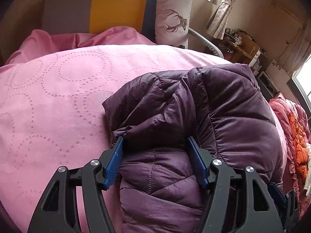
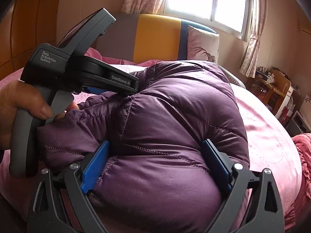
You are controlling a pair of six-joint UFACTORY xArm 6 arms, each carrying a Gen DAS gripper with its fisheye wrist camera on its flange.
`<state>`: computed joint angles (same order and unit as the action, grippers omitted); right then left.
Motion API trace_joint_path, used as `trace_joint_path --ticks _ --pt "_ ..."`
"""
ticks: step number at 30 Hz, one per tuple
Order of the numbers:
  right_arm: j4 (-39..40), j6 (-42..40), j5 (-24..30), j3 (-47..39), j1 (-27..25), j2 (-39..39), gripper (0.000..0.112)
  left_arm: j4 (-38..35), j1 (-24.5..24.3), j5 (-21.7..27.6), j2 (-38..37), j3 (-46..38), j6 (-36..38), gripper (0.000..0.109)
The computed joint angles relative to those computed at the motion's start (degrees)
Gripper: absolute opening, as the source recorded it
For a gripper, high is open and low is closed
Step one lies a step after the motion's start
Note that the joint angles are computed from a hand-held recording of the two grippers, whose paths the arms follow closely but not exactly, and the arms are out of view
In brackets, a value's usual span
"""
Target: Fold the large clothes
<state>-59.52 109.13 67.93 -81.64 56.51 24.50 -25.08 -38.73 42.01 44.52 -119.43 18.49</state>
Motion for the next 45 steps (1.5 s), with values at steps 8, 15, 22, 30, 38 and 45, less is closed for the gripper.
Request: trace_joint_path --ticks 8,15,22,30,38,45 --pt "2.44 2.93 2.69 2.10 2.66 -5.94 0.101 5.25 -0.43 -13.02 -14.41 19.34 -3.45 0.091" --pt "3.90 7.71 5.97 2.44 6.18 -8.35 0.101 6.17 -0.56 -20.38 -24.26 32.61 -2.17 0.091" --pt "4.66 12.89 8.98 1.73 8.00 -9.75 0.101 2.40 -1.05 -26.22 -32.51 43.28 2.99 0.092" --pt "7.49 15.85 16.25 -3.26 8.58 -8.64 0.101 -0.07 -0.67 -30.75 -37.87 50.39 4.07 0.099" --pt "9.34 16.72 28.58 -14.12 10.31 -1.80 0.101 -3.77 -0.87 -33.76 -42.58 56.79 5.76 0.099" --pt "11.95 15.27 30.43 -18.02 10.69 1.12 0.101 -2.10 -0.61 -34.23 -44.47 59.23 4.67 0.099"
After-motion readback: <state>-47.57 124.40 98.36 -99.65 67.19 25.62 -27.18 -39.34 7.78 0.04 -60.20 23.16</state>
